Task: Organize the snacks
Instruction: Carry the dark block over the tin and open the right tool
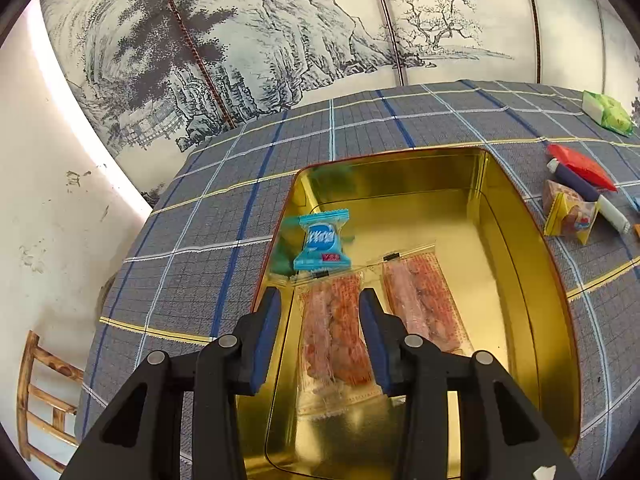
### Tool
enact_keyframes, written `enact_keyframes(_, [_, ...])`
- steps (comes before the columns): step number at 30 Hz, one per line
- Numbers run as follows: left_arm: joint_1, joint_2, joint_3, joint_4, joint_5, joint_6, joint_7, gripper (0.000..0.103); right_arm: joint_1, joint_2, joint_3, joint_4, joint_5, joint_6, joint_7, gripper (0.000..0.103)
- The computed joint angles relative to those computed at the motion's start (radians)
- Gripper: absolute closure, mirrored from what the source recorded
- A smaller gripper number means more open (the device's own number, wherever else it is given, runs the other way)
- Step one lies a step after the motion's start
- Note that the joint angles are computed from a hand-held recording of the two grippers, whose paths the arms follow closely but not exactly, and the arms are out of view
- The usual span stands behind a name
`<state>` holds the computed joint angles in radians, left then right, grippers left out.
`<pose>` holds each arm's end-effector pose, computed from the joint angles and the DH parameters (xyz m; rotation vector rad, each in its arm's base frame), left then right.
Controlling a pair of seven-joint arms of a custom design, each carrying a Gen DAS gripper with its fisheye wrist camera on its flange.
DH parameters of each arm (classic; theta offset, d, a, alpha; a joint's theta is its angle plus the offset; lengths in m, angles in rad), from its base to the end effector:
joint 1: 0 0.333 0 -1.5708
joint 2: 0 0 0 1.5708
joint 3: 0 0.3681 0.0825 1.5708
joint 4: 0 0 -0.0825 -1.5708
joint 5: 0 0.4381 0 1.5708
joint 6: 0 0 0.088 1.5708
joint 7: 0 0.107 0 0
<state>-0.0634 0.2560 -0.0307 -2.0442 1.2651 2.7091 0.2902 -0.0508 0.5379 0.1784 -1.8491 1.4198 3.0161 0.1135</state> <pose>0.6556 -0.0946 0.3566 -1.7662 1.5872 -0.3360 0.7116 0.0059 0.2650 -1.8378 1.5739 -0.4576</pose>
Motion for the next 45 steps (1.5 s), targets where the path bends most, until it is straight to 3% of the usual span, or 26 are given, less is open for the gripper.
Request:
enact_keyframes(9, [-0.006, -0.068, -0.014, -0.042, 0.092, 0.015, -0.148, 0.058, 0.007, -0.001, 0.001, -0.003, -0.001, 0.041, 0.010, 0.041])
enact_keyframes(15, [-0.012, -0.124, -0.039, -0.072, 0.156, -0.013, -0.237, 0.043, 0.017, -0.004, 0.009, -0.007, 0.007, 0.076, 0.039, 0.041])
enact_keyframes(20, [-0.007, -0.155, -0.057, -0.090, 0.183, -0.020, -0.277, 0.034, 0.018, -0.030, 0.011, -0.039, 0.015, 0.052, 0.059, 0.042])
enact_keyframes(25, [-0.009, -0.173, -0.072, -0.105, 0.214, -0.040, -0.307, 0.032, 0.036, -0.060, 0.008, -0.070, 0.022, 0.031, 0.068, 0.042])
enact_keyframes(30, [-0.006, -0.182, -0.077, -0.119, 0.215, -0.039, -0.315, 0.032, 0.060, -0.112, 0.002, -0.107, 0.070, -0.007, 0.037, 0.042])
enact_keyframes(32, [-0.003, -0.188, -0.078, -0.128, 0.222, -0.036, -0.325, 0.030, 0.062, -0.138, 0.005, -0.117, 0.137, -0.042, -0.052, 0.042])
enact_keyframes(34, [0.002, -0.196, -0.077, -0.140, 0.227, -0.030, -0.340, 0.028, 0.089, -0.162, -0.009, -0.125, 0.141, -0.065, -0.062, 0.042])
enact_keyframes(39, [0.021, -0.232, -0.074, -0.185, 0.245, -0.020, -0.398, 0.022, 0.168, -0.206, -0.029, -0.129, 0.050, -0.121, 0.028, 0.042])
enact_keyframes(45, [0.051, -0.278, -0.073, -0.241, 0.221, -0.026, -0.411, 0.022, 0.240, -0.194, -0.006, -0.047, -0.090, -0.227, 0.094, 0.042])
